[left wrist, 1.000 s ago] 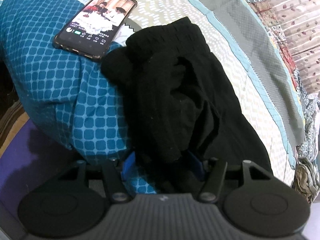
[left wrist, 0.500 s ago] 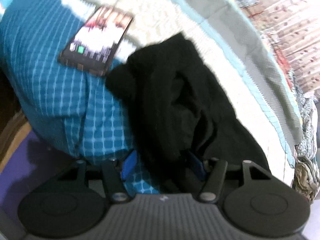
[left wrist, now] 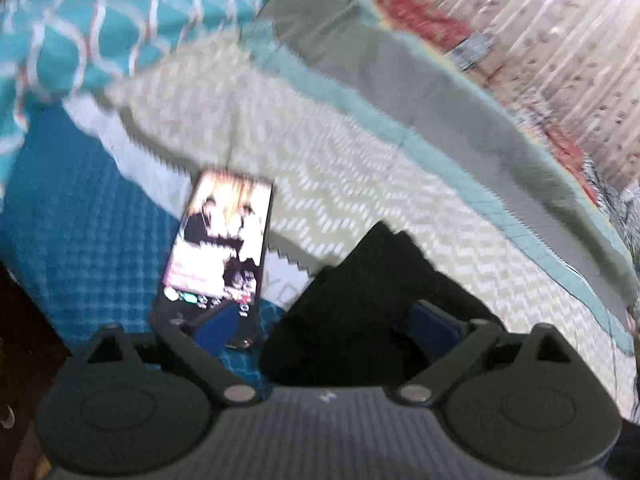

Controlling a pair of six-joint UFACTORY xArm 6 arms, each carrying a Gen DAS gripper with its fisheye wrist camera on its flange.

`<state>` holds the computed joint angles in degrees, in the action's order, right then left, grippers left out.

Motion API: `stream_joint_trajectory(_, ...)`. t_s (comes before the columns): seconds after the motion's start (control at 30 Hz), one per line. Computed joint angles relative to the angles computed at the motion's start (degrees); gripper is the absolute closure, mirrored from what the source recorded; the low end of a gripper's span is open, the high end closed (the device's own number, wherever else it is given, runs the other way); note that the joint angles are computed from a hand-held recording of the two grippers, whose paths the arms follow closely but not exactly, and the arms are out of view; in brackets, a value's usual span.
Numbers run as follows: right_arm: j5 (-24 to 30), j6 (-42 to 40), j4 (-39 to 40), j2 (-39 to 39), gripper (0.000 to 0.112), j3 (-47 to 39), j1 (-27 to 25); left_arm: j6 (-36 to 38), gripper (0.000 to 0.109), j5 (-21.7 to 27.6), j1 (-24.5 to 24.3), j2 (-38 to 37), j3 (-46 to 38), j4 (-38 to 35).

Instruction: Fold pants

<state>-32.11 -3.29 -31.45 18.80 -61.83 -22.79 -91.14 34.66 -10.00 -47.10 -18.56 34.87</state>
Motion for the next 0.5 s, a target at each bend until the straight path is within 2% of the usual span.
stream_joint_trajectory(0.07,0.0,-1.3,0.8,-0.3,0.085,-0.8,0.6,2.8,0.012,-9.4,2.5,3.6,1.6,-5.2)
stream_joint_trajectory(0.1,0.1,-1.9,0.7,0.0,0.085,-1.6,0.9,2.7,0.014,-11.3,2.1,5.9,1.3,-5.0)
stream_joint_trajectory(0.17,-0.4,-5.8,3.1,0.8,0.085,-3.4,2.3,0.1,0.04,-8.7,-1.2,10.1,-1.5,0.7)
stream_joint_trajectory(0.2,-0.4,-6.8,3.4,1.7,0.085,-5.0,2.9,-1.3,0.068,-5.0,-3.7,12.1,-3.6,3.8)
stream_joint_trajectory(0.23,-0.2,-7.4,3.6,2.6,0.085,-6.7,3.5,-3.1,0.078,-0.2,-6.7,13.7,-5.7,6.7)
stream_joint_trajectory(0.27,-0.1,-7.7,3.8,3.3,0.085,-8.1,4.0,-5.1,0.084,2.2,-8.7,14.0,-6.6,8.5)
stream_joint_trajectory(0.3,0.4,-7.2,3.2,4.6,0.085,-10.9,4.6,-7.6,0.093,2.4,-9.7,13.1,-6.2,9.9)
stream_joint_trajectory(0.33,0.1,-7.7,3.7,5.7,0.085,-12.4,5.1,-11.0,0.094,3.1,-10.8,12.0,-6.0,11.2)
stream_joint_trajectory(0.4,0.0,-10.2,6.5,8.4,0.085,-16.4,6.8,-18.3,0.094,7.8,-13.9,11.6,-7.0,14.0)
stream_joint_trajectory(0.5,2.6,-14.9,13.8,13.3,0.085,-22.1,10.1,-26.4,0.093,14.0,-17.4,15.7,-9.9,15.2)
